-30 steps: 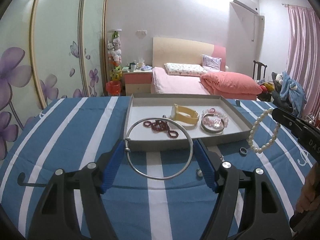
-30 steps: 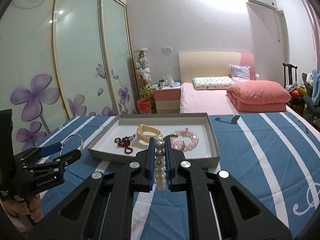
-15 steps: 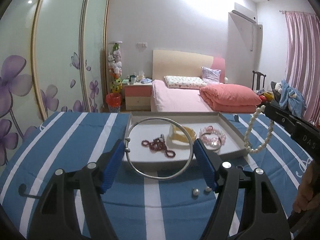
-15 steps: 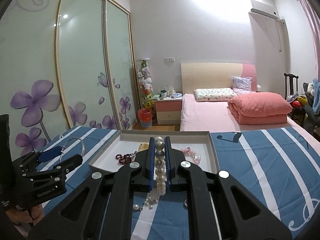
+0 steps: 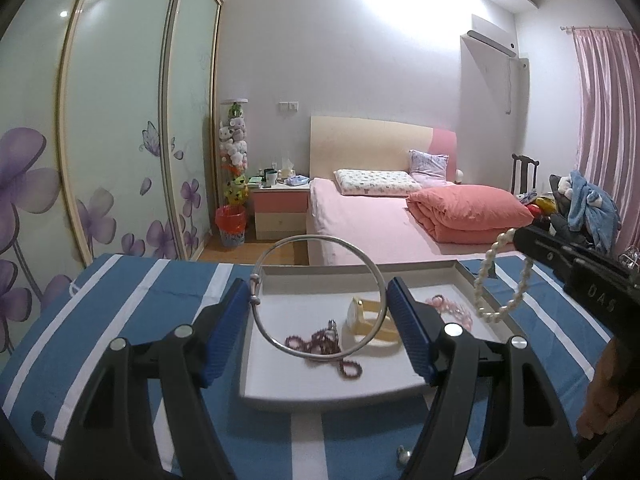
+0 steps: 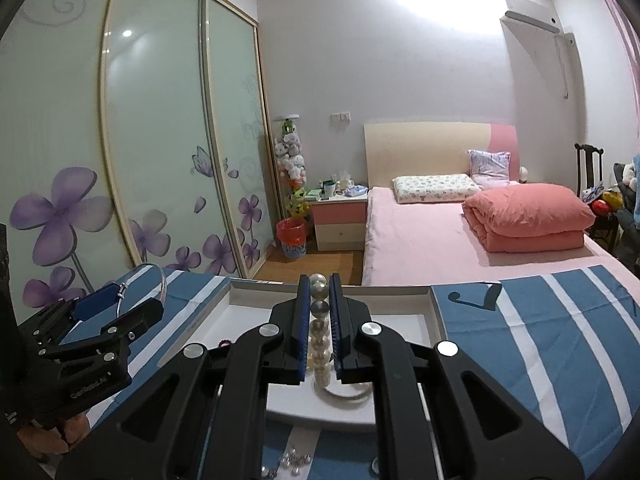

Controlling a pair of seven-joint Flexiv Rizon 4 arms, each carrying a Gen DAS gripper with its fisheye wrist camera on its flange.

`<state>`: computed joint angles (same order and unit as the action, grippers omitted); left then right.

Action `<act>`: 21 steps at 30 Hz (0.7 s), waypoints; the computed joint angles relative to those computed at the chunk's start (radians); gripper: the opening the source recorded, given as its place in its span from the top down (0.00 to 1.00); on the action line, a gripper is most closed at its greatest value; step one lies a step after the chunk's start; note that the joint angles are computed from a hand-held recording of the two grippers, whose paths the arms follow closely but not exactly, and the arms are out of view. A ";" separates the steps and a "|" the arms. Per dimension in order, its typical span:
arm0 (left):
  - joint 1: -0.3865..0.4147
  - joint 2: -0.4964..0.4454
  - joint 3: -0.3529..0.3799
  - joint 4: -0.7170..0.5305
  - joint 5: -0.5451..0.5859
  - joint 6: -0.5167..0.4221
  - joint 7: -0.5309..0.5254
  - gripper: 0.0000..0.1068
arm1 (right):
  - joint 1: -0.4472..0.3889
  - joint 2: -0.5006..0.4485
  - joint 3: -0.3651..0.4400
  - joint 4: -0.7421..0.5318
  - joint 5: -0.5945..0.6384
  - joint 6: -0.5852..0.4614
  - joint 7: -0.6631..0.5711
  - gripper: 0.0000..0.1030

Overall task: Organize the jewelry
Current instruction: 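Carry the pearl bracelet and silver bangle into the grey tray and open both tools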

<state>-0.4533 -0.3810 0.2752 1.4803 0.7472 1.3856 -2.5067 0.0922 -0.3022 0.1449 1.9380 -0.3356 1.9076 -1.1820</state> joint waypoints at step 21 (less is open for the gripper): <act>0.054 -0.169 -0.019 -0.076 -0.343 0.050 0.297 0.35 | -0.106 -0.117 0.114 -0.130 -0.013 -0.103 -0.005 0.85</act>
